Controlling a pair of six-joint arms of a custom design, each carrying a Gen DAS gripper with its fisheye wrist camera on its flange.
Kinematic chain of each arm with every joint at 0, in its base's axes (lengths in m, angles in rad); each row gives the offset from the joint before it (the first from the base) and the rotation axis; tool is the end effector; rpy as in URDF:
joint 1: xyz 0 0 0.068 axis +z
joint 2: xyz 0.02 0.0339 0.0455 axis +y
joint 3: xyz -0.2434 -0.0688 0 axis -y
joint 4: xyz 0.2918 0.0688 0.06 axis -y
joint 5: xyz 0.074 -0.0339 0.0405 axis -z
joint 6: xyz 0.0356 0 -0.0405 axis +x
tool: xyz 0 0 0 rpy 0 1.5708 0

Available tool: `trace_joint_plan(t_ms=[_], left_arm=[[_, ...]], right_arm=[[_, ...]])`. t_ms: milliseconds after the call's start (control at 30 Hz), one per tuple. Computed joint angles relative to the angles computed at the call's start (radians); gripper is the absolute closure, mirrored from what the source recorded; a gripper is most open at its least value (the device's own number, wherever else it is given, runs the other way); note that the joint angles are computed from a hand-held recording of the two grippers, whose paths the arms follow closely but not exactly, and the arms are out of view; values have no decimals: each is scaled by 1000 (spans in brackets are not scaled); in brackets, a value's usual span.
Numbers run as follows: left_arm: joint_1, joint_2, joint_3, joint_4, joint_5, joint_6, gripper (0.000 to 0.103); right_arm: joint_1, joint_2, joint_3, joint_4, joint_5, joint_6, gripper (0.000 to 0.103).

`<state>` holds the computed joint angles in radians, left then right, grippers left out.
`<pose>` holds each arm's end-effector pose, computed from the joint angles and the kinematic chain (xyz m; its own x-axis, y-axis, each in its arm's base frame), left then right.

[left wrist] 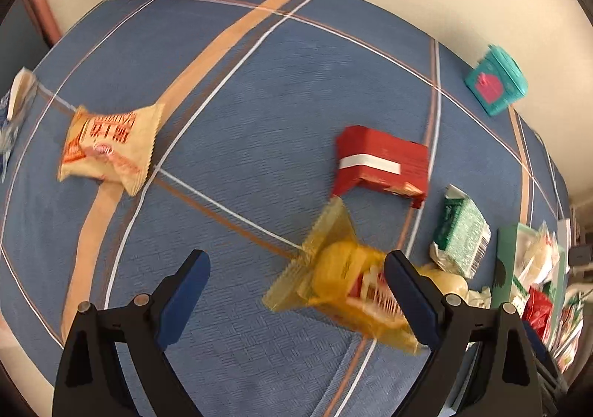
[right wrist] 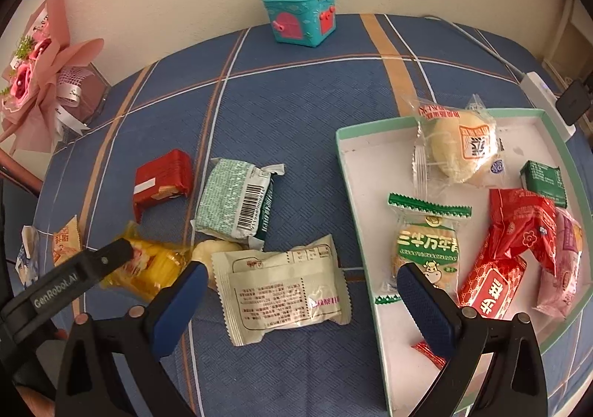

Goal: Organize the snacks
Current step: 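Move both open tools back over the remaining snacks, then grasp the white square pack with the right tool while the left tool grasps the yellow bread pack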

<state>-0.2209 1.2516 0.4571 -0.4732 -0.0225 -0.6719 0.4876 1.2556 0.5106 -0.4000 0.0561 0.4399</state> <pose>0.2183 -0.0482 0.0738 -0.8611 -0.4444 -0.2470 -0.4134 0.8948 -0.1690 0.2174 0.1130 0.0914 -0.9185 -0.0058 -0.3955 -0.0621 0.9896 0.1297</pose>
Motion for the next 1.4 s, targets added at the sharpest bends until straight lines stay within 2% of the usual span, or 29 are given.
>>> trace_joint_plan(t_ms=[167, 400, 600, 933, 1167, 1267, 1367, 1400], left_arm=[[17, 69, -4, 93, 78, -58, 8], [-36, 195, 63, 153, 44, -86, 8], [-87, 208, 94, 98, 24, -59, 8], [-43, 87, 7, 27, 38, -57, 8], [-22, 13, -12, -27, 2, -47, 8], [-8, -80, -47, -79, -10, -57, 8], [2, -156, -63, -126, 4, -75, 8], [-1, -184, -73, -140, 9, -86, 8]], right_arm=[[-5, -10, -8, -5, -10, -3, 0], [-4, -6, -6, -6, -13, -5, 0], [19, 5, 0, -10, -2, 4, 0], [85, 28, 2, -24, 26, -10, 2], [196, 100, 30, -22, 122, -27, 19], [232, 124, 45, -27, 169, -21, 23], [254, 143, 51, -19, 178, -27, 34], [260, 153, 55, -20, 183, -22, 34]])
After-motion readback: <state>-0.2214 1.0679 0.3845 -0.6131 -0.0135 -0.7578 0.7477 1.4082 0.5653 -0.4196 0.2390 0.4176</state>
